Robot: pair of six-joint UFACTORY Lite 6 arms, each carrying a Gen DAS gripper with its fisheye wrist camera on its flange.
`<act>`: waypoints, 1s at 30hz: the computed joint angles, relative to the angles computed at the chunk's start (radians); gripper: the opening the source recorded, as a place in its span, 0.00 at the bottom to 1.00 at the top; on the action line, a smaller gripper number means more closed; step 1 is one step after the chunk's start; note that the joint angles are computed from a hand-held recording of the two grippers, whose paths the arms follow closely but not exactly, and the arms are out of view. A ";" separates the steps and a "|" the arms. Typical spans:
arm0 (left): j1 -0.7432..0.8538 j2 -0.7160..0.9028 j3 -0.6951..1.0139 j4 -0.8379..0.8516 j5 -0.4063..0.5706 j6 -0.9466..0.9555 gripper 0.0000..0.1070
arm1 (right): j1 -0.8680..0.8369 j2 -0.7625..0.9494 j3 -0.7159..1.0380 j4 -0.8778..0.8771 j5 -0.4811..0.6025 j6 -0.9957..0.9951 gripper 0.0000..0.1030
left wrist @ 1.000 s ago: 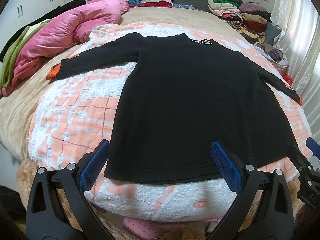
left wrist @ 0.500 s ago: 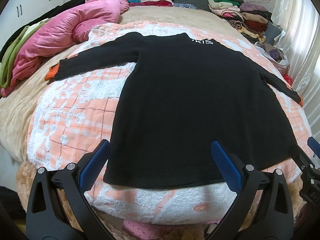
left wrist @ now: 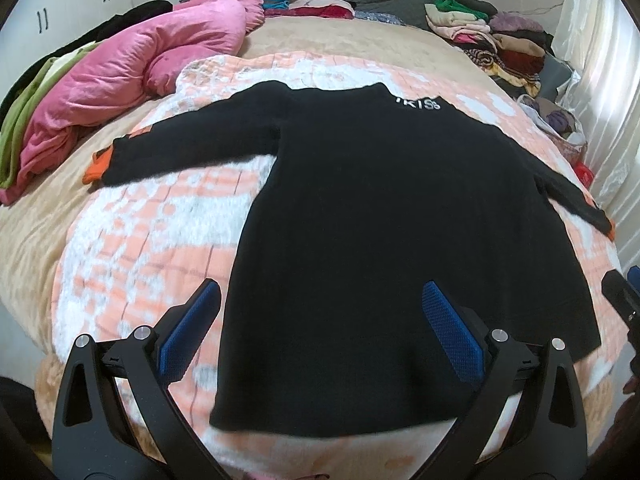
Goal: Fold small clothes
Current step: 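Move the right tool to the sleeve's orange cuff and grasp it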
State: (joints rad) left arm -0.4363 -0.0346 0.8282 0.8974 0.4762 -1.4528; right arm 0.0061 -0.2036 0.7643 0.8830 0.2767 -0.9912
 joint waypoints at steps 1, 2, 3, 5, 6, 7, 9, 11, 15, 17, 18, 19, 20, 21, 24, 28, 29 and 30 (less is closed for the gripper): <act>0.016 0.021 0.025 -0.008 -0.006 0.016 0.88 | 0.000 0.027 0.028 0.000 0.000 0.005 0.96; 0.025 0.034 0.041 -0.009 -0.009 0.021 0.88 | 0.003 0.058 0.061 0.001 0.000 0.012 0.96; 0.040 0.060 0.072 -0.024 -0.013 0.044 0.88 | 0.007 0.080 0.085 -0.004 0.000 0.024 0.96; 0.060 0.093 0.111 -0.037 -0.020 0.064 0.88 | 0.007 0.144 0.155 -0.013 0.011 0.046 0.96; 0.065 0.102 0.123 -0.040 -0.021 0.068 0.88 | 0.003 0.173 0.189 -0.006 0.019 0.044 0.96; 0.075 0.123 0.150 -0.048 -0.021 0.081 0.88 | -0.003 0.195 0.212 0.013 0.025 0.026 0.96; 0.093 0.166 0.199 -0.055 -0.021 0.101 0.88 | -0.003 0.250 0.274 -0.007 0.026 0.055 0.96; 0.106 0.203 0.246 -0.076 -0.011 0.131 0.88 | -0.009 0.314 0.346 -0.019 0.033 0.078 0.96; 0.133 0.281 0.345 -0.119 -0.004 0.194 0.88 | -0.029 0.448 0.503 -0.051 0.052 0.128 0.96; 0.142 0.327 0.402 -0.144 0.002 0.227 0.88 | -0.038 0.499 0.563 -0.078 0.053 0.159 0.96; 0.146 0.357 0.439 -0.161 0.008 0.250 0.88 | -0.042 0.534 0.605 -0.107 0.053 0.191 0.96; 0.148 0.381 0.469 -0.173 0.013 0.268 0.88 | -0.049 0.561 0.637 -0.124 0.056 0.207 0.96; 0.151 0.398 0.491 -0.182 0.016 0.282 0.88 | -0.057 0.593 0.676 -0.141 0.063 0.226 0.96; 0.151 0.420 0.518 -0.191 0.020 0.294 0.88 | -0.064 0.630 0.720 -0.171 0.066 0.261 0.96; 0.147 0.504 0.623 -0.216 0.050 0.336 0.88 | -0.093 0.711 0.810 -0.231 0.079 0.326 0.96; 0.145 0.585 0.728 -0.264 0.074 0.399 0.88 | -0.142 0.827 0.942 -0.320 0.104 0.427 0.96; 0.146 0.605 0.756 -0.272 0.081 0.415 0.88 | -0.153 0.852 0.973 -0.346 0.110 0.457 0.96; 0.143 0.628 0.790 -0.275 0.091 0.425 0.88 | -0.164 0.882 1.009 -0.382 0.115 0.495 0.96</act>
State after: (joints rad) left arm -0.2935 0.5939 1.6181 0.6221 0.5669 -1.0276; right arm -0.1581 0.6780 1.7733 0.5009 0.3918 -0.4960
